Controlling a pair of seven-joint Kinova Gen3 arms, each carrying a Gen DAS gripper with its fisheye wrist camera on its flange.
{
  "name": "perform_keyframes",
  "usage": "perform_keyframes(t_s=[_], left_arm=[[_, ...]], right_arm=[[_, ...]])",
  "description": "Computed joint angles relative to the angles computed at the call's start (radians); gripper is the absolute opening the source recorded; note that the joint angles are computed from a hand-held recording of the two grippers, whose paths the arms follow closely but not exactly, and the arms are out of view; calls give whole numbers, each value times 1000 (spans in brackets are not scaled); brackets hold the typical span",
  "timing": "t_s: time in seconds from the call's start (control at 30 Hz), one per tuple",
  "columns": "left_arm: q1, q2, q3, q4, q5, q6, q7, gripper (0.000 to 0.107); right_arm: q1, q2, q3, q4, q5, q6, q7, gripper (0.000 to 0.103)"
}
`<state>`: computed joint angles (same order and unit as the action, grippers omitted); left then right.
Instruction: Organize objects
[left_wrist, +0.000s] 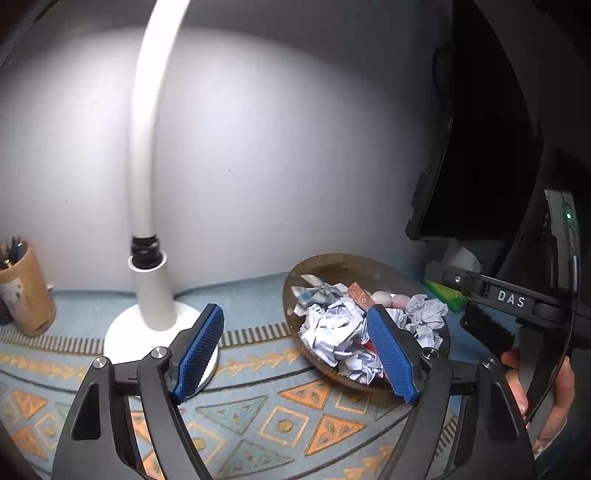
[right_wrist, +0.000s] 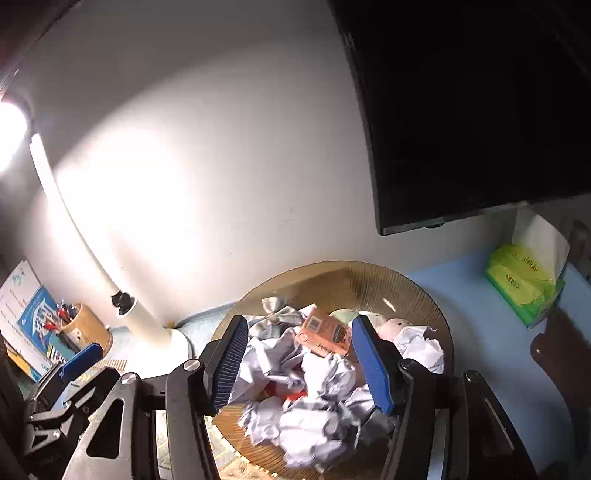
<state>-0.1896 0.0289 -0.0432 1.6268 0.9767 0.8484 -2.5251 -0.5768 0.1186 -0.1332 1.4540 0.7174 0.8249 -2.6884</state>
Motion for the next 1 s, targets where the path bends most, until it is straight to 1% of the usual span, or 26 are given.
perform_keyframes(t_s=[0.07,0.13,0.2,0.27,0.33,0.4,0.47,0.6,0.7,0.83,0.93,1.0], left_arm=[[-34,-33,-35,8,-5,69,4,79],[-65,-84,-81,55,2,111,-41,81],[-86,-140,-130,109,-7,130,-76,103],[-104,-191,-189,177,6,124,-125,102],[-121,-215,-238,198,-23,150,-122,102],[-139,-229,-278,200,-59,178,-112,102],[-152,-245,-312,218,-73,189,-126,102],[-182,-251,-380,227,-94,239,-158,102],[-205,-243,-387,243,-115,233,-184,102],[-224,-215,-368,271,-141,207,-205,102],[-234,-199,-341,304,-152,168,-223,102],[-235,-193,-309,327,-172,115,-208,102]], right_arm=[[-44,-4,-28,-24,29,56,-11,63],[-83,-10,-52,-53,28,119,-6,63],[-131,-11,-76,-74,54,190,-15,63],[-182,-6,-97,-80,94,248,-44,63],[-234,5,-110,-79,122,288,-70,63],[-263,17,-122,-63,139,307,-100,63],[-289,27,-127,-52,128,303,-122,63],[-336,51,-127,-37,102,293,-169,63],[-367,79,-121,-28,85,292,-202,63],[-391,119,-103,-20,44,280,-217,63],[-398,140,-85,1,20,257,-231,63],[-398,148,-74,29,14,225,-243,63]])
